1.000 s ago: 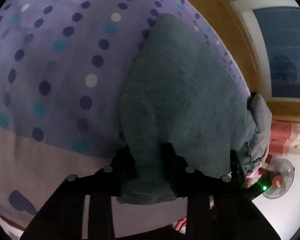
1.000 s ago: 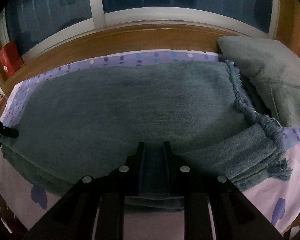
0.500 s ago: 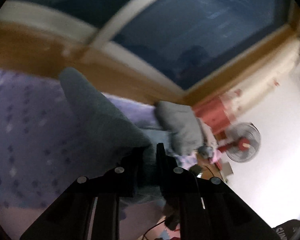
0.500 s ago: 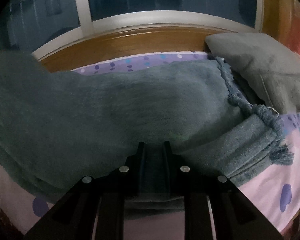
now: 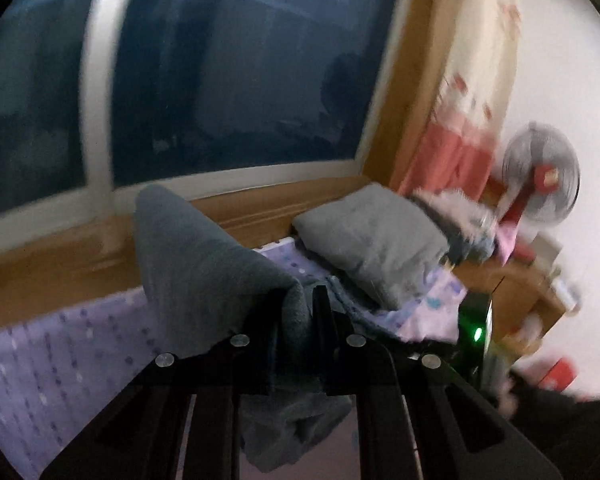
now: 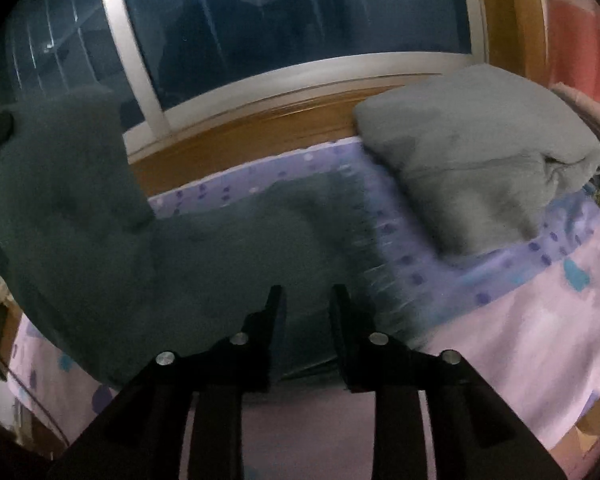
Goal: Fold clothes
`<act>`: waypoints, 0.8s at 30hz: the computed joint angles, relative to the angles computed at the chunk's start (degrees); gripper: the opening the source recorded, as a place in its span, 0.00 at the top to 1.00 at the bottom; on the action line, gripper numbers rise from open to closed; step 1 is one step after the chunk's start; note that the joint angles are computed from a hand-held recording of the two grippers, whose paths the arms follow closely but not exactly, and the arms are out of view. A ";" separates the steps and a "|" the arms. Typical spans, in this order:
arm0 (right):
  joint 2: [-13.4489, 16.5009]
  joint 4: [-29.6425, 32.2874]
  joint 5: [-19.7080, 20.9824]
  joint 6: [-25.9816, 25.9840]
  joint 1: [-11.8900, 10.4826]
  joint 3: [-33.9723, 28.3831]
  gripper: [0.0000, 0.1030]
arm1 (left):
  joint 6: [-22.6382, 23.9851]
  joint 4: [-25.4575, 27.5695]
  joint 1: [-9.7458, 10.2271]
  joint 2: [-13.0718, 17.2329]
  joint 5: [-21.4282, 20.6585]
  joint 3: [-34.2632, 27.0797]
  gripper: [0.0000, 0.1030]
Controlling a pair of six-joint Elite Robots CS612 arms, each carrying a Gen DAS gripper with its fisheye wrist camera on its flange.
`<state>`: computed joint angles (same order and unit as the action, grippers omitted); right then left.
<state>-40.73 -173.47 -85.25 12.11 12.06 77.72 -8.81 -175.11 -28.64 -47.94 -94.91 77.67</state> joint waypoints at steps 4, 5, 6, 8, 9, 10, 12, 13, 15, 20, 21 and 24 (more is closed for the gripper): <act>-0.63 0.45 3.79 -2.51 -2.73 1.80 0.71 | 1.00 4.31 -1.81 2.35 -0.81 -3.97 0.87; -0.94 0.17 4.52 -1.85 -3.49 2.65 0.71 | 1.26 5.71 -2.39 3.36 -1.02 -5.53 0.87; -1.21 -0.43 4.53 -0.96 -3.98 3.32 0.71 | 1.52 7.16 -2.95 4.40 -1.25 -7.16 0.87; -1.83 -2.77 6.64 0.72 -5.45 5.11 0.71 | 0.43 9.01 -3.86 6.78 -2.55 -10.51 0.99; -2.09 -3.67 7.38 0.95 -5.98 5.79 0.71 | -0.90 9.85 -4.31 7.98 -2.68 -12.16 0.99; -2.40 -4.28 7.49 0.89 -6.39 6.46 0.71 | -2.22 10.72 -4.76 9.20 -2.84 -13.87 0.99; -3.09 -4.33 7.36 -0.02 -7.01 7.66 0.71 | -4.77 14.24 -5.41 10.94 -3.32 -16.52 0.96; -3.43 -4.38 7.46 -0.36 -7.31 8.26 0.71 | -5.00 16.79 -5.49 11.31 -4.99 -17.29 0.88; -3.99 -5.39 8.30 0.40 -7.97 9.62 0.71 | -4.93 20.27 -5.63 11.57 -8.00 -17.91 0.65; -5.10 -1.86 14.55 -1.73 -8.53 9.95 0.68 | -13.12 5.54 -4.24 5.53 -3.11 -6.30 0.52; -5.15 -1.82 16.10 -3.19 -8.41 9.63 0.59 | -15.95 2.60 -3.64 4.38 -1.37 -4.12 0.50; -4.70 -3.05 20.65 -7.60 -7.91 7.66 0.29 | -25.51 -2.26 -1.71 1.24 7.79 2.06 0.30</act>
